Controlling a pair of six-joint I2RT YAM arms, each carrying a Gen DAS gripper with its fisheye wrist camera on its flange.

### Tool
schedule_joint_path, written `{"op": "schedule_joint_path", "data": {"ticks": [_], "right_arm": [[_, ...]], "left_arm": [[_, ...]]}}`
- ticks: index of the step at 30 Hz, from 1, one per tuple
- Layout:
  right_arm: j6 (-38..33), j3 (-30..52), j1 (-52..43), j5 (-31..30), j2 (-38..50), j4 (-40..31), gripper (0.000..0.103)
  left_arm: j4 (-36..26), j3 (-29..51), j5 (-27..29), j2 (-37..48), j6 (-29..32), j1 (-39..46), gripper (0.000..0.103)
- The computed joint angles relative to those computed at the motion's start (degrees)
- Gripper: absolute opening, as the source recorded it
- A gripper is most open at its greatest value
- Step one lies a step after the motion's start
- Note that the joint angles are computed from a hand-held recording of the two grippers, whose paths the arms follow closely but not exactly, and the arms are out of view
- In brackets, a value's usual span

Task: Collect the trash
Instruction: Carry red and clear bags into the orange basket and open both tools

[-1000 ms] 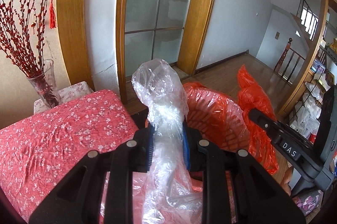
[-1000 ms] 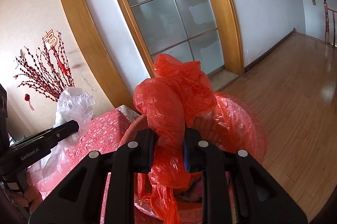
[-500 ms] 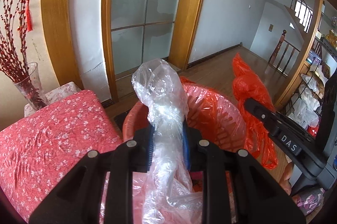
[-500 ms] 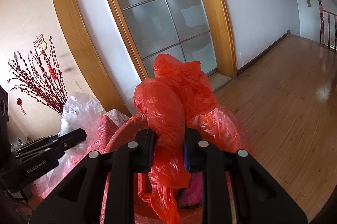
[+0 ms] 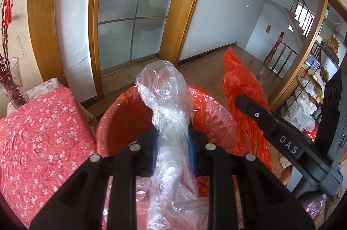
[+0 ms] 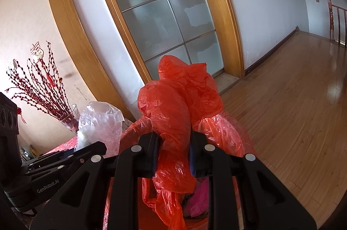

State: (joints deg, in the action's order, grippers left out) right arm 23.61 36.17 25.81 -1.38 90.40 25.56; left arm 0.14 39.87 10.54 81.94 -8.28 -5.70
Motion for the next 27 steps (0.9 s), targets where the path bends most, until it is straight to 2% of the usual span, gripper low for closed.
{"op": "schedule_joint_path", "data": {"ticks": [4, 9, 15, 18, 23, 26, 27], "right_arm": [[0.54, 0.92, -0.48, -1.13, 1.17, 0.12, 0.028], [0.91, 1.53, -1.15, -2.42, 2.23, -0.31, 0.045], [1.51, 0.29, -1.48, -2.0, 1.62, 0.29, 0.048], [1.33, -0.75, -1.49, -0.57, 0.42, 0.07, 0.053], [-1.74, -3.81, 1.02, 6.91, -4.31, -0.83, 0.073], [-3.27, -6.86, 3.96, 12.94, -9.45, -1.17, 0.089], [-3.68, -7.63, 5.38, 15.77, -11.35, -1.71, 0.094]], "left_arm": [[0.67, 0.69, 1.06, 2.57, -0.35, 0.38, 0.032], [0.35, 1.34, 1.74, 5.1, -0.94, 1.94, 0.042], [-0.35, 2.07, 5.84, 7.09, -1.45, 4.63, 0.048], [-0.94, 2.2, 5.12, 6.58, -1.33, 4.72, 0.049], [-0.9, -2.09, 3.3, -0.35, 0.12, 6.23, 0.051], [-1.79, -7.63, 1.53, -9.41, 2.32, 8.24, 0.054], [-2.79, -10.03, 0.72, -14.07, 3.18, 9.38, 0.057]]}}
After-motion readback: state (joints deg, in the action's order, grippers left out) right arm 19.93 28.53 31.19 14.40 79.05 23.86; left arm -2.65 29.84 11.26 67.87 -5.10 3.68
